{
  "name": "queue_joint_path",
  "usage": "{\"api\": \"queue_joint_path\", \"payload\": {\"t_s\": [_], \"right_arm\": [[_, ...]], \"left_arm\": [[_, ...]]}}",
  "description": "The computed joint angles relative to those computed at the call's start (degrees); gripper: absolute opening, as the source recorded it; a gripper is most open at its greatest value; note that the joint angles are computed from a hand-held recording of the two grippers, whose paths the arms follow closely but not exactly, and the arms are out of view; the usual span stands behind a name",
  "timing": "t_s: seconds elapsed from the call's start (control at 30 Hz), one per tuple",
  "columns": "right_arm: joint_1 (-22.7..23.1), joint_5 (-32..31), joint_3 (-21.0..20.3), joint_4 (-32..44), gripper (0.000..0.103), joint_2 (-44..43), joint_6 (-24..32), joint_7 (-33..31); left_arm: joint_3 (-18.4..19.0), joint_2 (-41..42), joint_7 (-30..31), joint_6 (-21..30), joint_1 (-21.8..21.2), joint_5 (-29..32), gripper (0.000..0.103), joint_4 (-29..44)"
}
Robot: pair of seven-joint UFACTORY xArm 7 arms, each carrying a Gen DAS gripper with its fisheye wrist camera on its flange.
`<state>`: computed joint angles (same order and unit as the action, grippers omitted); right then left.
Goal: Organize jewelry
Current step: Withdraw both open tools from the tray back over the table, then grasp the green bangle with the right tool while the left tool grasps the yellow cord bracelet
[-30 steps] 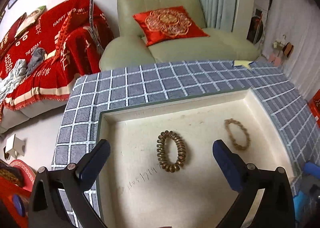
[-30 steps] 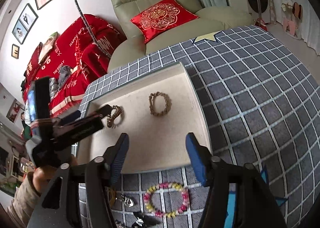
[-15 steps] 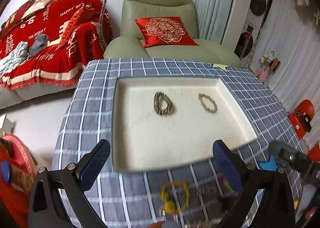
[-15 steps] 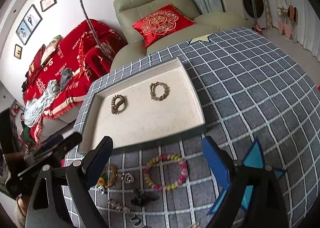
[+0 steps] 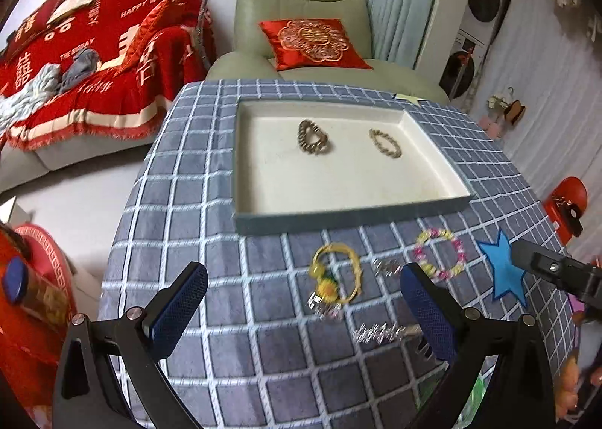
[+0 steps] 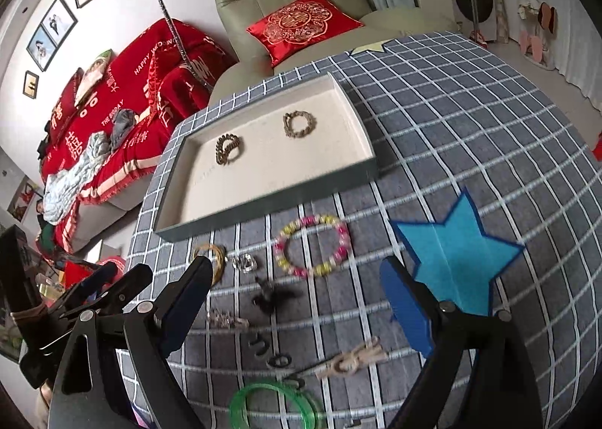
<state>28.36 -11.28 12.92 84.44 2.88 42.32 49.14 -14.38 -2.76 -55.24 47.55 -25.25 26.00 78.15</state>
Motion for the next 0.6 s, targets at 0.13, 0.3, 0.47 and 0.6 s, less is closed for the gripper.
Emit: {"api": "queue_joint_path", "payload": {"t_s": [0.13,0.3,0.47,0.6], "right_arm": [[0.2,0.2,0.5,-3.2,0.092,-2.6,1.2,1.5],[-0.1,-0.4,1.5,-6.4,0.092,-5.2,3.0,3.2],[-0.2,-0.8,2.5,-8.8,0.092,-7.1,4.9,4.7],[-0.1,-0.8,3.3,-10.8,0.092,-8.6,5.6,5.7]], "left_arm": [[-0.4,-2.1,-1.8,1.2,0.1,0.1,0.103,-3.2],[-0.9,-5.1,-2.6,0.6,1.1,-1.5,0.103,-7.8],[-1.6,-6.0,-1.1,1.1,1.8,-1.9,0.103,-9.4],[-2.0,-6.5,-0.3,0.3,1.8,-2.7,0.103,-10.6]]}}
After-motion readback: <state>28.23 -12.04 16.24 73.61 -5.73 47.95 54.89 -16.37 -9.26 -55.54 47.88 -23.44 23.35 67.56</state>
